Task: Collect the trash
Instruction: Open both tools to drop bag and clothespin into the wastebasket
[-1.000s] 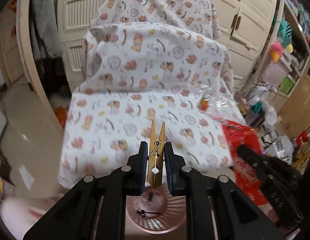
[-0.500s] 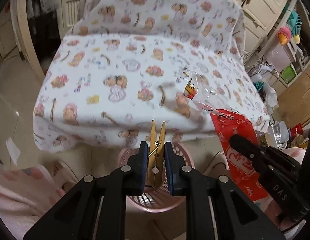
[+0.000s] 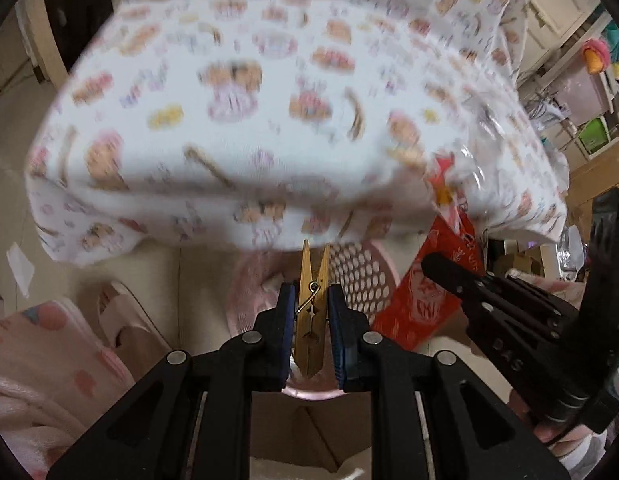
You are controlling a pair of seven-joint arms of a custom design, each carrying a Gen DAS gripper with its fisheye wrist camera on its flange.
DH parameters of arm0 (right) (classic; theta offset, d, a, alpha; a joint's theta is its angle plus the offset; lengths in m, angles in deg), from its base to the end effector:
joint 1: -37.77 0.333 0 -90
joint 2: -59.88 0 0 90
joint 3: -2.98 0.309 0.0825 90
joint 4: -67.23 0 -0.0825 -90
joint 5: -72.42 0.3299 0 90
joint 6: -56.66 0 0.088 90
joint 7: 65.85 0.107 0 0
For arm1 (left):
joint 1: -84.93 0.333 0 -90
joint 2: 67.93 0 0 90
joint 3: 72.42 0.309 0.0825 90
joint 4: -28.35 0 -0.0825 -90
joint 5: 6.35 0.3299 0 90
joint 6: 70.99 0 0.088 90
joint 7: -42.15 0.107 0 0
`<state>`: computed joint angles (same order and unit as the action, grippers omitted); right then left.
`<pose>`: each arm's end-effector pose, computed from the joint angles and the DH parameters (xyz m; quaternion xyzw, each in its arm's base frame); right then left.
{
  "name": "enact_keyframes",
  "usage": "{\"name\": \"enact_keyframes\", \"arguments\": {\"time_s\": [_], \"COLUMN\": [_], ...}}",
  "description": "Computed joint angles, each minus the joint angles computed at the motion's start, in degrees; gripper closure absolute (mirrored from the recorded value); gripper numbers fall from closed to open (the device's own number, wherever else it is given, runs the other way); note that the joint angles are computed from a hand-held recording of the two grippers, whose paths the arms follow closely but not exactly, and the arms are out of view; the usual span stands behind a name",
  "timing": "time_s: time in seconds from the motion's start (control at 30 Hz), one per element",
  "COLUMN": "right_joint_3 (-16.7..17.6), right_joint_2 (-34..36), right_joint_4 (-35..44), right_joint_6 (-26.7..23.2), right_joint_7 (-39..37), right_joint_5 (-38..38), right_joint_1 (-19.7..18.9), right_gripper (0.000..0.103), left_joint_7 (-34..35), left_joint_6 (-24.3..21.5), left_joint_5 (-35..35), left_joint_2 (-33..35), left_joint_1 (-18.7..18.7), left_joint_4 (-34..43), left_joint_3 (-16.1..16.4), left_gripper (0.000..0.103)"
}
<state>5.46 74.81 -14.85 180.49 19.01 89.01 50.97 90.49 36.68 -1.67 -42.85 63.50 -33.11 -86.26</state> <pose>0.5985 0.1758 0.5981 -0.7620 0.5890 -0.0387 0.2662 0.5564 -0.3330 0.6175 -0.7423 0.6429 -0.1884 0.0143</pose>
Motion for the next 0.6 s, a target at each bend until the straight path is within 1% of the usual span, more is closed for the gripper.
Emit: {"name": "enact_keyframes", "arguments": {"time_s": [0.03, 0.1, 0.17, 0.2, 0.27, 0.33, 0.37, 0.47, 0.5, 0.53, 0.57, 0.6], "right_joint_3": [-0.19, -0.35, -0.44, -0.56, -0.83, -1.02, -0.99, -1.08, -1.04, -0.94, -0.96, -1.03], "right_joint_2": [0.4, 2.06, 3.32, 3.97, 5.28, 6.7, 7.21, 8.61, 8.83, 9.02, 8.97, 8.65], "right_joint_4": [0.11, 1.31, 2.03, 2.35, 3.18, 4.17, 4.56, 5.68, 5.93, 6.1, 6.07, 5.6], "right_joint_6": [-0.48, -3.16, -4.75, -5.35, -6.63, -8.08, -8.81, -10.26, -10.59, -10.87, -10.8, -10.22], "right_joint_7": [0.68, 1.91, 2.7, 3.19, 4.1, 4.94, 4.98, 6.04, 6.31, 6.32, 6.41, 6.43], "right_joint_5": [-0.68, -1.06, -1.19, -1.62, -2.49, -2.91, -2.7, -1.71, -1.32, -0.79, -0.8, -1.04], "right_joint_1": [0.19, 0.12, 0.06, 0.14, 0.23, 0.09, -0.16, -0.9, -1.11, -1.4, -1.4, -1.3], "right_gripper": [0.099, 0.099, 0.099, 0.099, 0.099, 0.099, 0.099, 0.099, 0.095, 0.086, 0.08, 0.071], "left_joint_7": [0.24, 0.23, 0.11, -0.08, -0.25, 0.29, 0.08, -1.08, -0.93, -0.71, -0.67, -0.46], "left_joint_6": [-0.65, -2.12, -5.79, -6.78, -6.03, -3.56, -3.38, -6.12, -5.95, -5.42, -5.92, -6.32], "left_joint_5": [-1.36, -3.35, -2.51, -2.42, -4.49, -8.54, -9.06, -8.25, -8.78, -9.07, -8.62, -8.13], "left_joint_2": [0.51, 1.52, 4.08, 5.13, 5.96, 5.46, 5.34, 6.34, 6.11, 5.61, 5.86, 5.91], "left_joint_1": [0.41, 0.83, 0.0, -0.14, 0.84, 2.84, 3.1, 2.68, 2.99, 3.22, 2.93, 2.67], "left_joint_4": [-0.02, -0.49, 2.31, 3.23, 2.56, -1.06, -2.22, -1.34, -1.91, -2.8, -2.06, -1.63], "left_joint_3": [-0.43, -0.92, -0.51, -0.32, -0.69, -1.75, -1.69, -1.14, -1.33, -1.41, -1.35, -1.29], "left_gripper": [0.088, 0.088, 0.088, 0.088, 0.088, 0.088, 0.088, 0.088, 0.088, 0.087, 0.08, 0.075]}}
